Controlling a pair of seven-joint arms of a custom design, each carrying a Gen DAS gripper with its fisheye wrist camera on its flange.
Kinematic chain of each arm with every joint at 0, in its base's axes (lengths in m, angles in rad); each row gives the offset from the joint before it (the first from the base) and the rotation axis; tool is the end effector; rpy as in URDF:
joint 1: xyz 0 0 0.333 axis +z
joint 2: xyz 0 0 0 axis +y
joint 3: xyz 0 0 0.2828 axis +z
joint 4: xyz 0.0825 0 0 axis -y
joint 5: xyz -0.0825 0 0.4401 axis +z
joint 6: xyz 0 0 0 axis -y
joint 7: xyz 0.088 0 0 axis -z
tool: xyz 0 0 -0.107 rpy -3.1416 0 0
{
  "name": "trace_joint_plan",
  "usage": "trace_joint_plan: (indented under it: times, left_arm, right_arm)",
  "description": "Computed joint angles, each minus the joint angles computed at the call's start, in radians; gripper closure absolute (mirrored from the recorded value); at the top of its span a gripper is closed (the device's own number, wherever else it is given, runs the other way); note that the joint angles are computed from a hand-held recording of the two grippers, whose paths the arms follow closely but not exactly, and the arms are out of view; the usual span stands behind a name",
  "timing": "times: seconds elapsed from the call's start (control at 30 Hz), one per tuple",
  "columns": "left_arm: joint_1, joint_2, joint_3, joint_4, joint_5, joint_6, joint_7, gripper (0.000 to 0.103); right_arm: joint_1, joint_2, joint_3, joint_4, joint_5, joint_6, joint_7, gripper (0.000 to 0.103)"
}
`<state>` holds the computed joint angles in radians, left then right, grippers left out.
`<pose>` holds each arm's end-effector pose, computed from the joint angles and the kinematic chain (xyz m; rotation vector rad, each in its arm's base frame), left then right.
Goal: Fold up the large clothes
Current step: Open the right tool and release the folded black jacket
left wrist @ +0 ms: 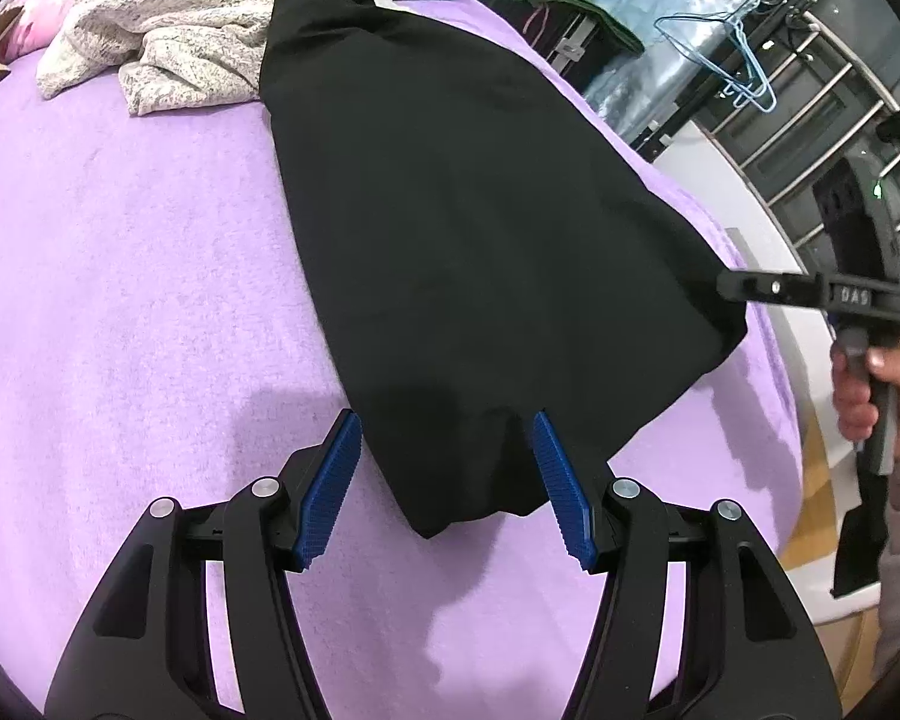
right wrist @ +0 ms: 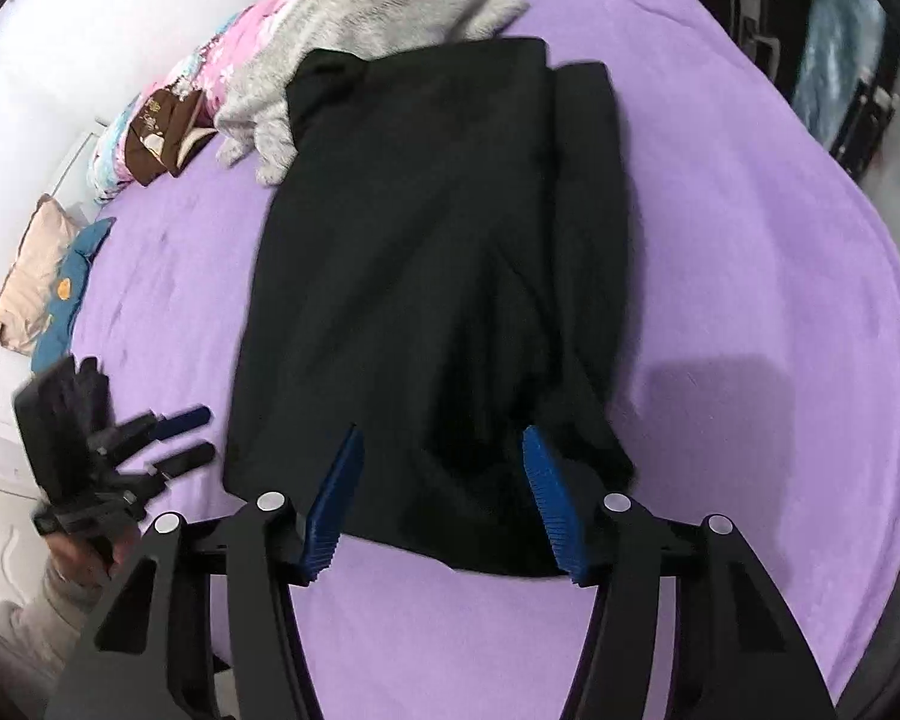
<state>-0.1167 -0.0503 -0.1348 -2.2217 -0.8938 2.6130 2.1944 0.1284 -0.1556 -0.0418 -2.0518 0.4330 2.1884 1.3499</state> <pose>0.5839 -0.1325 0.3729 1.8756 -2.2627 1.1069 0.5937 0.0661 0.4887 -1.9751 1.7768 0.0583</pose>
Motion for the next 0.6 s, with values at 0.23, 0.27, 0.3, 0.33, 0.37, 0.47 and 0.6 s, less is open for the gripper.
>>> trace_joint_plan:
  times: [0.23, 0.27, 0.3, 0.33, 0.37, 0.47, 0.6]
  left_arm:
    - [0.011, 0.033, 0.000, 0.025, -0.006, -0.023, -0.019, 0.046]
    - [0.015, 0.041, -0.001, 0.031, -0.003, -0.030, -0.027, 0.046]
    - [0.018, 0.045, -0.003, 0.034, -0.002, -0.034, -0.029, 0.046]
    - [0.020, 0.050, -0.005, 0.037, -0.006, -0.038, -0.027, 0.046]
    - [0.023, 0.053, -0.007, 0.040, -0.008, -0.041, -0.026, 0.045]
    - [0.028, 0.060, -0.013, 0.044, -0.018, -0.045, -0.021, 0.044]
    - [0.033, 0.076, -0.019, 0.053, -0.016, -0.052, -0.023, 0.039]
  right_arm:
    - [-0.014, -0.004, -0.025, -0.057, 0.086, 0.010, -0.068, 0.063]
    - [-0.017, 0.002, -0.036, -0.062, 0.129, -0.005, -0.088, 0.070]
    - [-0.020, 0.005, -0.040, -0.067, 0.154, -0.011, -0.098, 0.077]
    - [-0.024, 0.007, -0.046, -0.076, 0.184, -0.015, -0.122, 0.082]
    - [-0.025, -0.006, -0.045, -0.095, 0.203, 0.001, -0.161, 0.088]
    - [-0.030, -0.035, -0.059, -0.149, 0.280, 0.036, -0.210, 0.090]
    - [-0.043, -0.006, -0.062, -0.176, 0.328, 0.060, -0.204, 0.088]
